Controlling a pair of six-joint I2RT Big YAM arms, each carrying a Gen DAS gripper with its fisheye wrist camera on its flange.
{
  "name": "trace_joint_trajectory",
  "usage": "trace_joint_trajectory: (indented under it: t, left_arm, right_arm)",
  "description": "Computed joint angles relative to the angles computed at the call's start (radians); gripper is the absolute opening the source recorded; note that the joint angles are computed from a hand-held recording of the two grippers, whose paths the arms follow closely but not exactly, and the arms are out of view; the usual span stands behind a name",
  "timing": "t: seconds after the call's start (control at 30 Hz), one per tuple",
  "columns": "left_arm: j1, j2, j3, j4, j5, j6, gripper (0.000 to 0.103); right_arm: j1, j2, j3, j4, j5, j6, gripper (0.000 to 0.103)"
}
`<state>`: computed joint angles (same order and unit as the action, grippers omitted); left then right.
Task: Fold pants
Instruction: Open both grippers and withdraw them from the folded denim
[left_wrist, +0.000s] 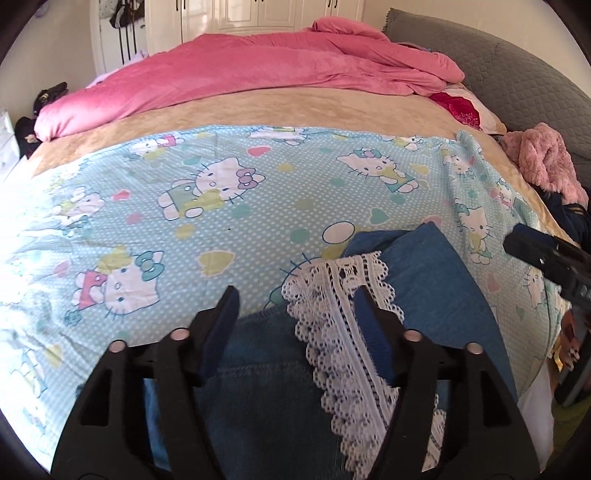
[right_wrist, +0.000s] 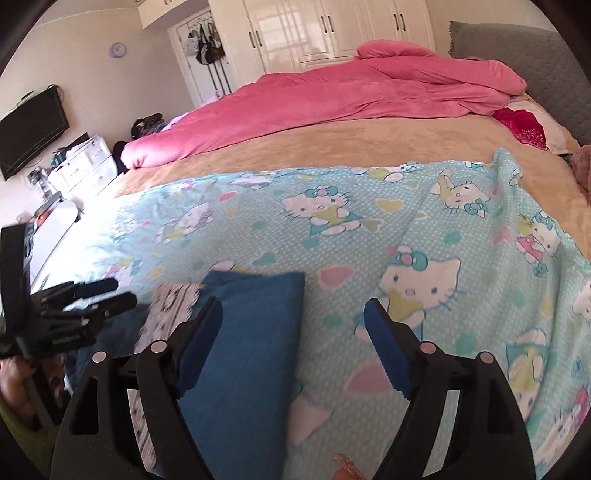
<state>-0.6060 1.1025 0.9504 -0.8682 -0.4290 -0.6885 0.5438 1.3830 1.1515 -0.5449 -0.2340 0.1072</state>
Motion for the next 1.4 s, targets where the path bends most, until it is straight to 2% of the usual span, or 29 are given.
trace_joint_trajectory:
  t: [0.1,0.37,0.6,0.67,0.73,0.9,1.07,1.4]
  left_arm:
    - [-0.037,-0.027,-0.007,-0.03,-0.03,-0.035,0.067]
    - [-0.152,-0.068,-0.018,-0.108,-0.095,-0.14,0.067]
    - [-0.281,-0.049,-0.016,-0.177,-0.16,-0.243,0.066]
    - [-0.306,-0.035,-0.024,-0.181,-0.146,-0.269,0.062]
    - [-0.329,-0.011,-0.028,-0.187,-0.135,-0.281,0.056]
    - [-0.353,0.043,-0.053,-0.196,-0.094,-0.32,0.055]
    - [-0.361,0.019,-0.073,-0.183,-0.098,-0.348,0.055]
    - [-0.389,0.009,-0.051,-0.224,-0.126,-0.401,0.055]
  right_arm:
    - [0.01,-0.047,-0.036,-0.026,0.005,-0.03,0.083]
    - [0.056,-0.12,-0.12,-0.061,0.041,-0.081,0.085]
    - [0.09,-0.149,-0.173,-0.082,0.028,-0.104,0.085]
    - [0.099,-0.153,-0.183,-0.088,0.029,-0.113,0.084]
    - [0.105,-0.158,-0.195,-0.09,0.018,-0.118,0.076]
    - [0.114,-0.138,-0.211,-0.125,0.063,-0.145,0.075]
    - [0.113,-0.137,-0.228,-0.123,0.089,-0.152,0.073]
    - [0.063,-0.182,-0.228,-0.118,0.017,-0.117,0.078]
